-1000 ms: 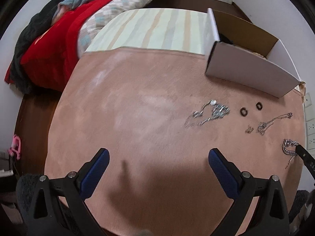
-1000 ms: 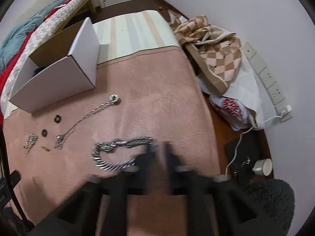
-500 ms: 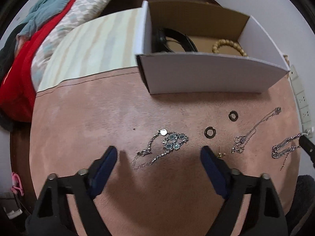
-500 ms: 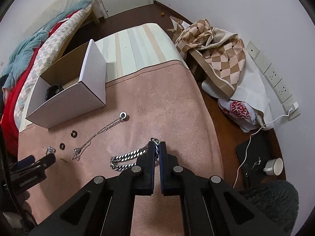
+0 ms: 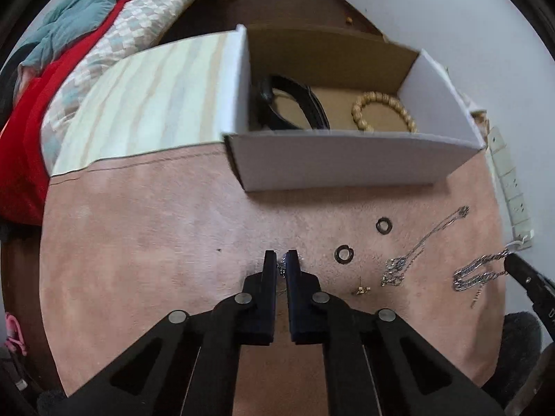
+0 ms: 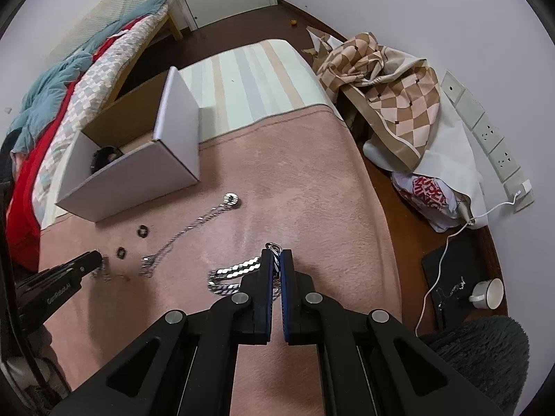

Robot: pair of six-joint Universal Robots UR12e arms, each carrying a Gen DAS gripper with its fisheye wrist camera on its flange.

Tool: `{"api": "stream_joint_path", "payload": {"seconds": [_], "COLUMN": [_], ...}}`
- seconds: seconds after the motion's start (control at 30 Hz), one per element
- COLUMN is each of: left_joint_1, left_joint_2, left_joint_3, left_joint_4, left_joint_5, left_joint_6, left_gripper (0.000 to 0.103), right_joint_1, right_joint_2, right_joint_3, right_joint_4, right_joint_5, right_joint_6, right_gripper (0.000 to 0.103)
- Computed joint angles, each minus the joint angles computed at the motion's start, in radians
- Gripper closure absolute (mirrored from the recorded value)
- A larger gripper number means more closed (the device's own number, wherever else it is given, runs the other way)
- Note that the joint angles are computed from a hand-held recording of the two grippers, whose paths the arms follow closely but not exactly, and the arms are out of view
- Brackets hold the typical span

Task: Organize jewelry
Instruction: 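Grasp silver necklace with blue stones using left tool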

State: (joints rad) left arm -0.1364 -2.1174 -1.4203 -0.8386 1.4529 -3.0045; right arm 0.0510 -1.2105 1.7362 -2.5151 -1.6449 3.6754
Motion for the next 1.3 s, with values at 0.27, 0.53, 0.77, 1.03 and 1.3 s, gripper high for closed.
{"api": "stream_joint_path", "payload": {"seconds": [0.27, 0.53, 0.77, 1.03, 1.3], "left_joint_1": [0.039, 0.06, 0.066, 0.053, 0.025], "left_joint_2": [0.061, 0.087, 0.057, -0.012, -0.01], "left_joint_3": [-0.034, -0.028, 0.008, 0.025, -0.005], "left_joint_4": [0.042, 0.077, -0.039, -0.133, -0.028], "left_joint_5": [-0.063, -0.111, -0.149, -0.094, -0.023], "left_joint_6": [-0.018, -0.029, -0.022, -0.023, 0.019], "left_gripper": [0.102, 0.102, 0.074, 0.049, 0.1], "right_joint_1": [-0.001, -0.004, 0.003, 0.001, -0.003], "right_joint_2": [-0.026, -0.034, -0.041, -0.022, -0.013], "right_joint_3": [-0.003, -0.027, -0.045, -0.043, -0.031], "right_joint_4": [-0.047, -0.071, -0.093, -0.058, -0.034], "right_joint_5": [0.068, 0.136, 0.137, 0.138, 0.137], "right_joint_6": [-0.019, -0.026, -0.058, -0.042, -0.031], "right_gripper": [0.099, 0.099, 0.099, 0.099, 0.099]}}
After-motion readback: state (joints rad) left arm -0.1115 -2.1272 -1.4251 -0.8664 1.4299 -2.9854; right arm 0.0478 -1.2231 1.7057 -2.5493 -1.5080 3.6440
